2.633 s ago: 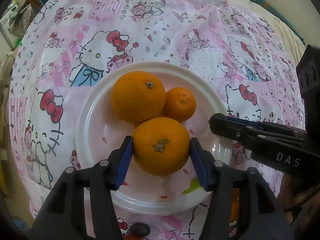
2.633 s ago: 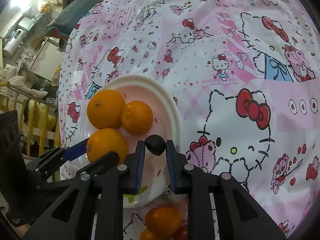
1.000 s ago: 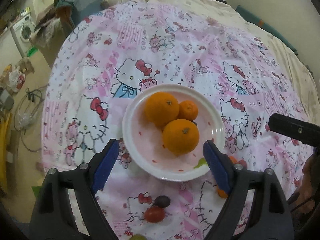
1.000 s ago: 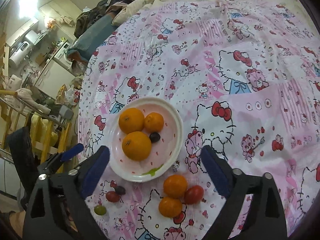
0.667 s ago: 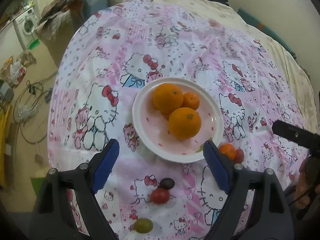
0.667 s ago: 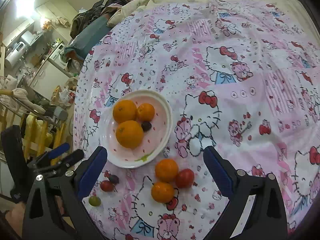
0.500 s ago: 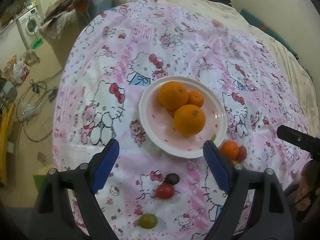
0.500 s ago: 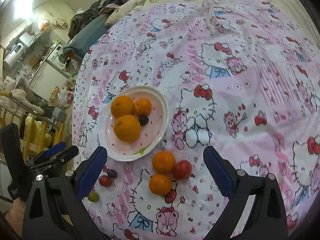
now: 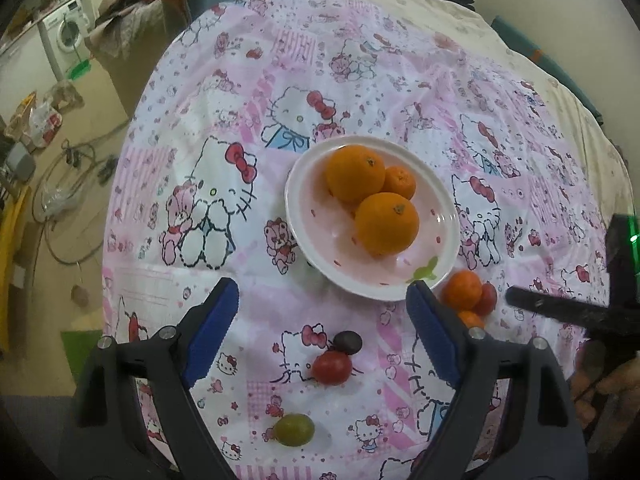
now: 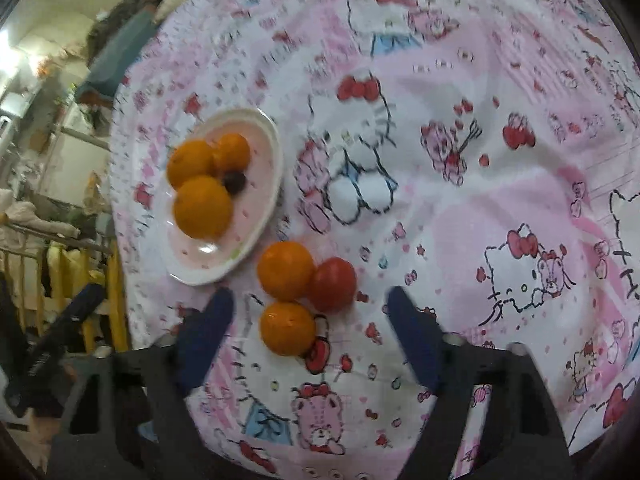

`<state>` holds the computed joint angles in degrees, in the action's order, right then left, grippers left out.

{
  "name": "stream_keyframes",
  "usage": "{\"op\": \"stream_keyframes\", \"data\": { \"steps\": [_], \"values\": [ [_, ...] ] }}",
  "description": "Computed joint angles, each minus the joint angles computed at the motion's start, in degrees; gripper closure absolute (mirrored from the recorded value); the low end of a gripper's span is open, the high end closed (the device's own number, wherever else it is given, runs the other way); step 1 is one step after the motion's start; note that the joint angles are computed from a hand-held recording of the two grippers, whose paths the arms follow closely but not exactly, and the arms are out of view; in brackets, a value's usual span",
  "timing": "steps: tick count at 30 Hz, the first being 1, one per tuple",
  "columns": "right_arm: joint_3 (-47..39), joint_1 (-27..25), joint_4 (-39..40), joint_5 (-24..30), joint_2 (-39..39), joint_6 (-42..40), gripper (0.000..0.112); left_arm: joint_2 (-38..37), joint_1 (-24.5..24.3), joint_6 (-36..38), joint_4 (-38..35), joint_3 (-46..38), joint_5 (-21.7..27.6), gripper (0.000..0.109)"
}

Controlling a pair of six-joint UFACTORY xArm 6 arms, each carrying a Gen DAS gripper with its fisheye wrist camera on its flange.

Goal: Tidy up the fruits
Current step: 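Reach for and grasp a red cherry tomato with the right tool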

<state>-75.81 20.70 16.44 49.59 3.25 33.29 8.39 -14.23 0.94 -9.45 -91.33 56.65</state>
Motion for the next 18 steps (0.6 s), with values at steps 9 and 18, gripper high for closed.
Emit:
{"op": "stream_keyframes", "data": {
  "steps": [9,18],
  "values": [
    [-5.3,1.5,-5.7,5.9,5.7,-3.0,0.063,0.7,0.7,-1.0,-1.5,-1.0,1.8,0.025],
    [-5.5,0.4,-2.4,4.0,7.1,-9.1,0.077,1.9,1.3,-2.2,-1.4,-2.1,3.5,0.025]
  ]
}}
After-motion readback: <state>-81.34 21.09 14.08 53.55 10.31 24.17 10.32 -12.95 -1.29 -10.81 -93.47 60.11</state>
